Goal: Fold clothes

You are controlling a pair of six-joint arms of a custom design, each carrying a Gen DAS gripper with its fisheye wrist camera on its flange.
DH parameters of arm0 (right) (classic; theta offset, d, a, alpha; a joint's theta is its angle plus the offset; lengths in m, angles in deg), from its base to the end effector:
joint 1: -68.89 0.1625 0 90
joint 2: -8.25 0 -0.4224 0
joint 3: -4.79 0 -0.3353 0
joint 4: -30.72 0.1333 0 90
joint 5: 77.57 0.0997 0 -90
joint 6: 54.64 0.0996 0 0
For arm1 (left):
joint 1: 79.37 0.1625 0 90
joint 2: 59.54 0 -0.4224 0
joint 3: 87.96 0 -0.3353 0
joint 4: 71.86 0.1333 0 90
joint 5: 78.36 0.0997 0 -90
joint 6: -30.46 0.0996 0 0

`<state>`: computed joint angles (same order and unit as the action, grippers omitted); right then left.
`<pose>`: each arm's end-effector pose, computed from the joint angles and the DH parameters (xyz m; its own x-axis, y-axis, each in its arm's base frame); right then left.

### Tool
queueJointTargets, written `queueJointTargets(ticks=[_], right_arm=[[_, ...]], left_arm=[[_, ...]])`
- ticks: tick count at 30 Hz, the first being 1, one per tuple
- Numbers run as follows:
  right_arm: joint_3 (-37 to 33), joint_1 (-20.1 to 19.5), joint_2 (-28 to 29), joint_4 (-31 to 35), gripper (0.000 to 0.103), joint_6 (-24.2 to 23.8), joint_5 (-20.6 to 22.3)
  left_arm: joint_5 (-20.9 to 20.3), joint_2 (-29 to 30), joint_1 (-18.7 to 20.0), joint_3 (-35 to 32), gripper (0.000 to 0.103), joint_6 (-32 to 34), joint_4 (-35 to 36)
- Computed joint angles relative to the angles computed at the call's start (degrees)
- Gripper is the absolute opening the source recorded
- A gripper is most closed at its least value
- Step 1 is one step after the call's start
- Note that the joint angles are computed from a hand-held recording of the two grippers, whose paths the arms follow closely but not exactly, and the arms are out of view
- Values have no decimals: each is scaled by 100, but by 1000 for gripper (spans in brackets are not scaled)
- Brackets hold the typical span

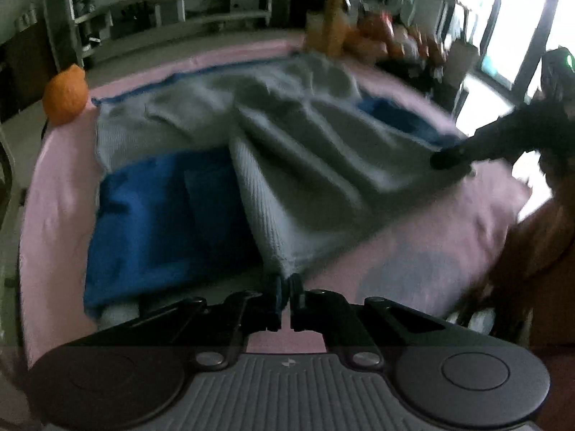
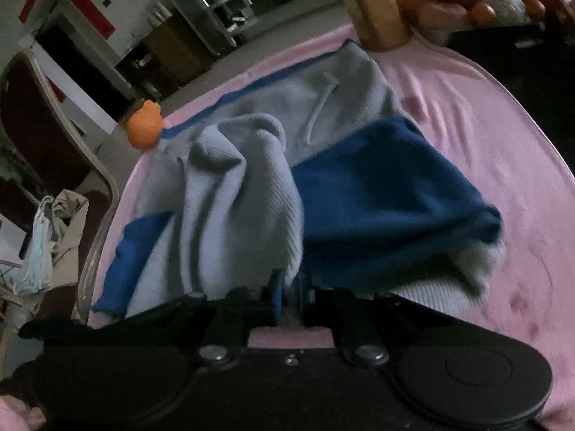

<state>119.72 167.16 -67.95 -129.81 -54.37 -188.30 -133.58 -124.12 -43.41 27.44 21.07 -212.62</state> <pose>0.1684 -0.4769 0.3363 -0.9529 0.0540 0.2983 -0.1178 0.8408 -0.5284 -0.2872 -0.4432 0.2022 -0.6074 0.5605 -0.5630 0.7200 0.6879 -0.0920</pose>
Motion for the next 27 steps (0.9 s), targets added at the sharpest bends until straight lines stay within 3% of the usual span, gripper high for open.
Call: queueJointTargets(ticks=[2, 5, 8, 13, 15, 17, 20, 23, 25, 27], right_arm=[[4, -45, -33, 398, 8, 122, -155], [-41, -44, 10, 836, 11, 148, -473], [1, 29, -25, 618, 24, 144, -688], [244, -142, -323, -177, 25, 145, 94], [283, -201, -323, -433, 7, 106, 406], [156, -175, -108, -420, 6, 144, 510], [-95, -61, 315, -393, 6, 143, 240], [-332, 134, 740, -326, 7, 102, -693], [-400, 222, 937, -210, 1, 48, -1279], [-351, 319, 975, -365, 4, -140, -1427]], left_arm=[[147, 67, -1, -24, 4, -151, 552], [228, 5, -30, 24, 13, -153, 577], [82, -243, -39, 99, 23, -311, 309], [-300, -316, -11, 239, 37, -149, -900], [-255, 23, 67, 1, 37, -124, -1071], [-80, 402, 154, -302, 36, -284, -913], [368, 840, 236, -627, 33, -633, -372], [877, 952, 169, -558, 42, -684, -138], [911, 849, 132, -493, 42, -739, -35], [890, 694, 109, -454, 40, -920, 128]])
